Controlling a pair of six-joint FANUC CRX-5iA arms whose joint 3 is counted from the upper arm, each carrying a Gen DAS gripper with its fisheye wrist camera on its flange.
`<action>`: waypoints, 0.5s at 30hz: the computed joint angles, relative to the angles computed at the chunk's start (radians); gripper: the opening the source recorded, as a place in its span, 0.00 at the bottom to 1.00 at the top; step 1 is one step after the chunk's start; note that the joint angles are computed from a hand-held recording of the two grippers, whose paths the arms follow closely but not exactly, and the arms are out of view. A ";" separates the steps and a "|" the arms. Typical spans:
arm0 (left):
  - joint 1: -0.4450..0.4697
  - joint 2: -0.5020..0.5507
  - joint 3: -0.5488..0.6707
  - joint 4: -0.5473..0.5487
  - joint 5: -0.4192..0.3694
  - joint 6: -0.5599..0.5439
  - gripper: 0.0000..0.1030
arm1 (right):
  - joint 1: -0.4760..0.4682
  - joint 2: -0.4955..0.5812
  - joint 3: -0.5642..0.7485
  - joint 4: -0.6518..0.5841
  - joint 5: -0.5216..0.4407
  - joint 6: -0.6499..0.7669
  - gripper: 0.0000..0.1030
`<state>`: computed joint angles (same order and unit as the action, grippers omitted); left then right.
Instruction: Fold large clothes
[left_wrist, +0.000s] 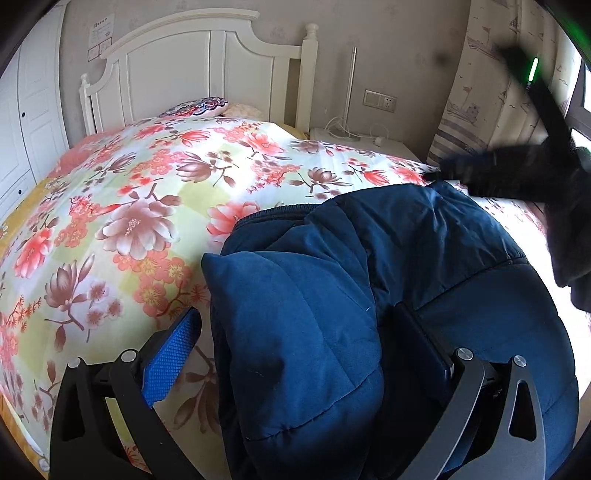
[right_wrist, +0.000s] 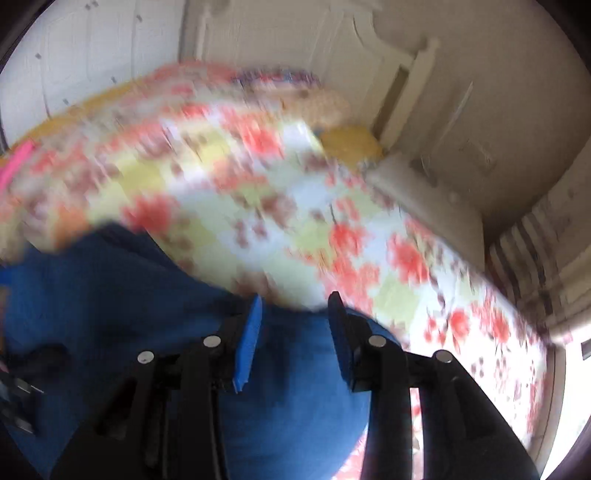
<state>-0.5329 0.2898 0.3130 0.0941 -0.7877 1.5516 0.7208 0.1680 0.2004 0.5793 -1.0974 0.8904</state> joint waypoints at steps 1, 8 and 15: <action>-0.001 -0.001 -0.001 -0.003 0.001 0.002 0.96 | 0.005 0.004 0.026 -0.050 0.017 0.052 0.36; 0.001 0.009 0.016 -0.011 -0.022 0.017 0.96 | 0.010 0.159 0.148 -0.138 -0.123 0.210 0.36; 0.004 -0.001 -0.005 0.012 -0.003 0.002 0.96 | 0.035 0.128 0.142 -0.068 -0.095 0.173 0.46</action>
